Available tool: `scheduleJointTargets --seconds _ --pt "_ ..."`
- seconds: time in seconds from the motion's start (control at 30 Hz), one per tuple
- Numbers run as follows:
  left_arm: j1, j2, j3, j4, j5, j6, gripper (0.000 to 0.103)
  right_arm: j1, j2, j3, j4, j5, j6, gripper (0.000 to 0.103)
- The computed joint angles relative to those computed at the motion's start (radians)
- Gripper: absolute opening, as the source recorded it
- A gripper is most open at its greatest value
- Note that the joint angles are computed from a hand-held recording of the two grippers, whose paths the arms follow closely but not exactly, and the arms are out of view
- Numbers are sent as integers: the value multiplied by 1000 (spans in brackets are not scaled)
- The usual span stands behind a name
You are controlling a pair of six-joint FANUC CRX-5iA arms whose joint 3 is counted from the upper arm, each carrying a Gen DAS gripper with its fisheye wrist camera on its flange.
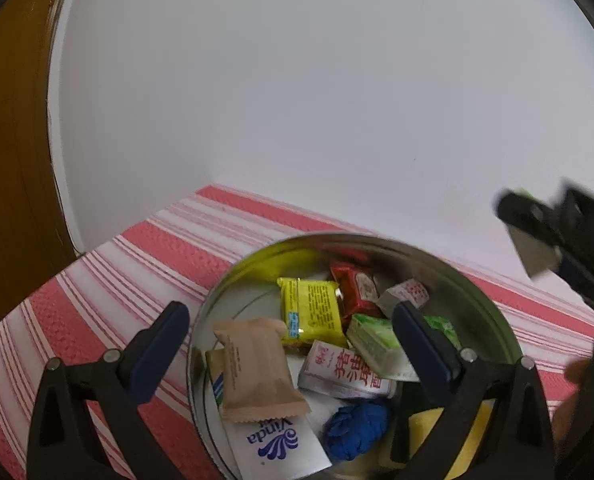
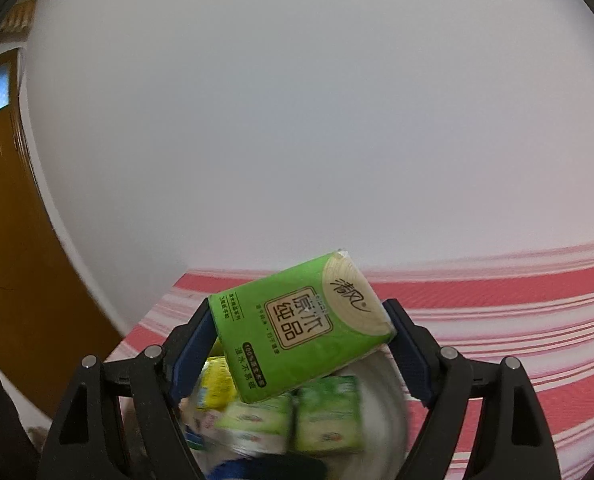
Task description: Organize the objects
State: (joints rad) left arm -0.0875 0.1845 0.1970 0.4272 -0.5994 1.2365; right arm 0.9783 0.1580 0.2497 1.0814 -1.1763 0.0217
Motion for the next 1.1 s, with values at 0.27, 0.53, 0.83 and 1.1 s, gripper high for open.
scheduleJointTargets --seconds 0.27,0.53,0.83,1.1 --pt "-20 -63 -119 60 176 -70 103 101 -83 -244 253 -166 -225 83" --pt "-34 -90 -135 -91 266 67 103 107 -86 -288 321 -137 -242 84" --pt "-11 -79 -140 -38 270 95 103 9 -118 -245 173 177 -119 84" --pt "-18 -95 -194 93 321 -36 103 60 -227 -332 181 -28 -208 84"
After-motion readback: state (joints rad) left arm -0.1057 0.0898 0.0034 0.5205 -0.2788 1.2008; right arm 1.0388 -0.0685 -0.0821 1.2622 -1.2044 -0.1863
